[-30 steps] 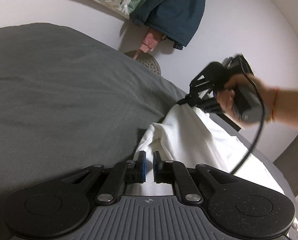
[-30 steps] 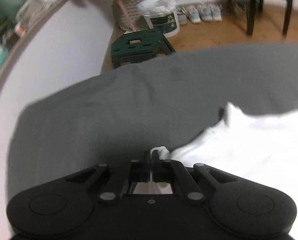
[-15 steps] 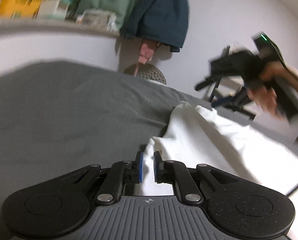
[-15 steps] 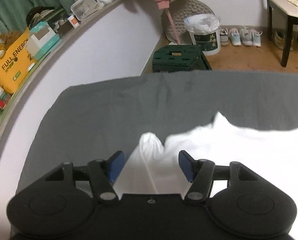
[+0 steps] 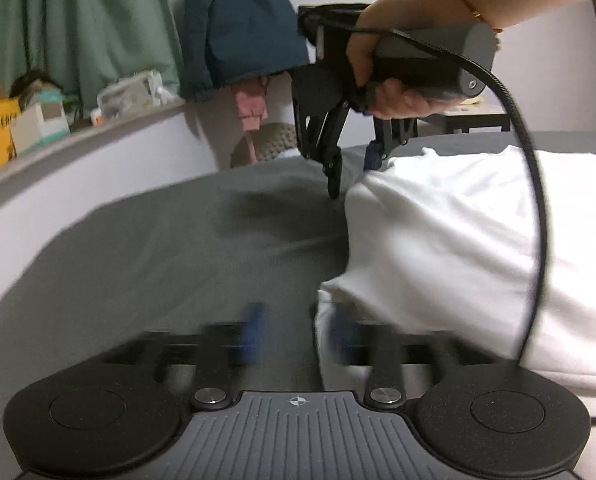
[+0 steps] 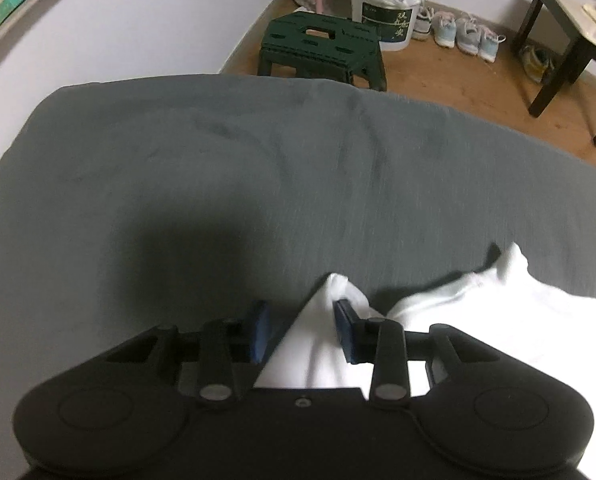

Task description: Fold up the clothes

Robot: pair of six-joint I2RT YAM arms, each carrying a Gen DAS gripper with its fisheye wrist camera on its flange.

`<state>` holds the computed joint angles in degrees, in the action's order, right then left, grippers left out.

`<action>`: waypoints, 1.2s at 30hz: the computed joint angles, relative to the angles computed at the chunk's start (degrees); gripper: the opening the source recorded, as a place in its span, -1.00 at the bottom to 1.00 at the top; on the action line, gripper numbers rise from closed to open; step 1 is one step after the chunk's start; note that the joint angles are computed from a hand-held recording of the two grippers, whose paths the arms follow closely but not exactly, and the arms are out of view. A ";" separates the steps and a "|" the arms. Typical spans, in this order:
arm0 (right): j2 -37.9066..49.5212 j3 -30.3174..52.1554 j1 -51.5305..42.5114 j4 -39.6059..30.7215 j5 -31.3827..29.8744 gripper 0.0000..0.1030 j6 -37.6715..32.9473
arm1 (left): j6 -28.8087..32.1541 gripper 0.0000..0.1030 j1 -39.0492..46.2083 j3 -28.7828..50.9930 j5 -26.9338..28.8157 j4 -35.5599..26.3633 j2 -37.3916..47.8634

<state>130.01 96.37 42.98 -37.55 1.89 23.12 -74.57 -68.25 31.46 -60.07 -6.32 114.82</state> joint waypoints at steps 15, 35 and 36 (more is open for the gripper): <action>-4.01 -8.24 -3.94 8.19 -6.88 -0.40 -1.72 | 16.10 0.33 3.89 0.16 -2.55 2.96 0.06; -5.07 -16.33 -2.41 25.02 -7.85 -0.90 -1.38 | -0.23 -0.85 1.23 4.64 2.20 -10.64 1.48; -5.62 -16.95 -3.11 25.58 -9.68 -0.71 -1.39 | -2.21 -0.46 0.75 5.90 1.80 -13.75 2.17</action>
